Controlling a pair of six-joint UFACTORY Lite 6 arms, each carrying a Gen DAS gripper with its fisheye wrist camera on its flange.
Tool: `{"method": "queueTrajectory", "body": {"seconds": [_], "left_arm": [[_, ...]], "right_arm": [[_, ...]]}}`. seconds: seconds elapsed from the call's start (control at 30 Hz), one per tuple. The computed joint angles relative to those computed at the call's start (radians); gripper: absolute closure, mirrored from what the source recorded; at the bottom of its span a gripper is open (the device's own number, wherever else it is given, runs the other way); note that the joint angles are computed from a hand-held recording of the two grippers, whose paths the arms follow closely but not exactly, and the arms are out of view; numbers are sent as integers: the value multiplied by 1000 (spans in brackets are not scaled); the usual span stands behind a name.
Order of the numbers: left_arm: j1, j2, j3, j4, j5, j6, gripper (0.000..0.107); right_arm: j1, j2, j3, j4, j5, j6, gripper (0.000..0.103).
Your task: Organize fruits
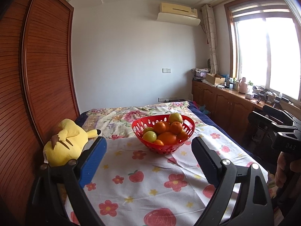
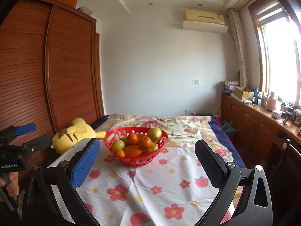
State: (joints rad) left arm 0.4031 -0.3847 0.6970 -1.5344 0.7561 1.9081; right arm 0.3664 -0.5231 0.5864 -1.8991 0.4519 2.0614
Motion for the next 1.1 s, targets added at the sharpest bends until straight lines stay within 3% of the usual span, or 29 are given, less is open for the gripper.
{"method": "queueTrajectory", "body": {"seconds": [1.1], "left_arm": [[17, -18, -39, -26, 2, 29, 15]], "right_arm": [[14, -64, -61, 74, 13, -60, 1]]}}
